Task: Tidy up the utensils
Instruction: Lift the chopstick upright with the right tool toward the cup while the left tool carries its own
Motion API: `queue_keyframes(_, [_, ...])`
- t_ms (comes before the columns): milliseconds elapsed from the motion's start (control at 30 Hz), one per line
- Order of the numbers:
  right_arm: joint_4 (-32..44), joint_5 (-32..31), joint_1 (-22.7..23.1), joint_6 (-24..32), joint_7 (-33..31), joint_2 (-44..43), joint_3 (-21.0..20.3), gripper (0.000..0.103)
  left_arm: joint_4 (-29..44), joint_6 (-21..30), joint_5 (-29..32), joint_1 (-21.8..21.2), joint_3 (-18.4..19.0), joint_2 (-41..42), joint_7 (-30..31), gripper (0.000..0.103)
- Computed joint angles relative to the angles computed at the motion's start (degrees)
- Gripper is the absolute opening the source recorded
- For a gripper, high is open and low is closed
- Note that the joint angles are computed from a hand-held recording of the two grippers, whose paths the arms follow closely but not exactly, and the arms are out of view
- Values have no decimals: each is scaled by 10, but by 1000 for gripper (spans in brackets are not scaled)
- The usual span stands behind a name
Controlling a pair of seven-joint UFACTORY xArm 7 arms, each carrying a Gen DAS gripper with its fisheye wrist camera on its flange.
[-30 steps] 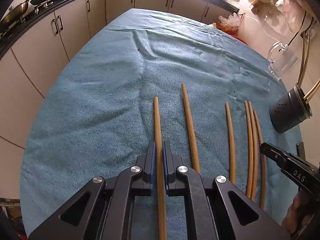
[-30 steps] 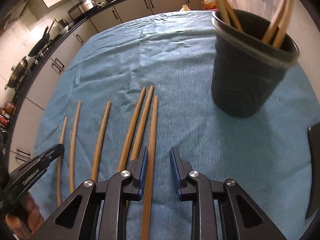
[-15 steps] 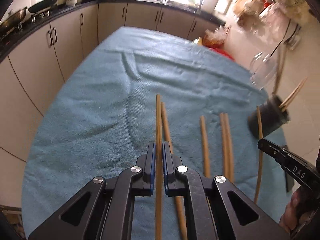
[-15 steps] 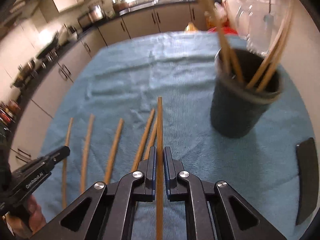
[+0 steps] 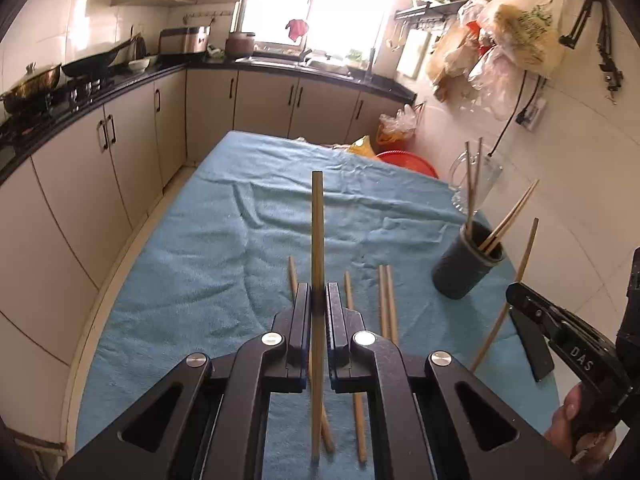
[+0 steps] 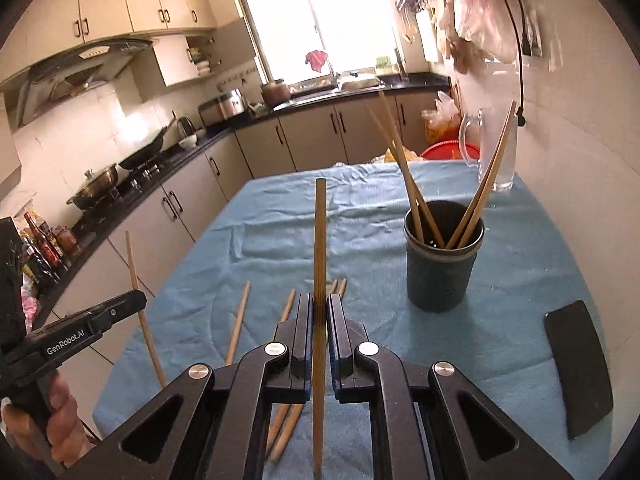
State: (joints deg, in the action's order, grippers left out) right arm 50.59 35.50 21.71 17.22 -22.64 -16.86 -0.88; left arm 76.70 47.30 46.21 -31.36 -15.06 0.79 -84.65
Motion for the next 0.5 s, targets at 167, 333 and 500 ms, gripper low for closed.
queue_keyframes(167, [-10,6,3,0,-1,-23,-10,7,5,13,13,-5,-5,-7,-4,6])
queue_keyframes(333, [-17,23,13,-6,-12,-35,-26,7,12,21,20,-6,-10,-9,-5,6])
queue_keyframes(500, [-16,37,17,-7,-16,-39,-35,7,23,26,28,-10,-11,-4,-6,6])
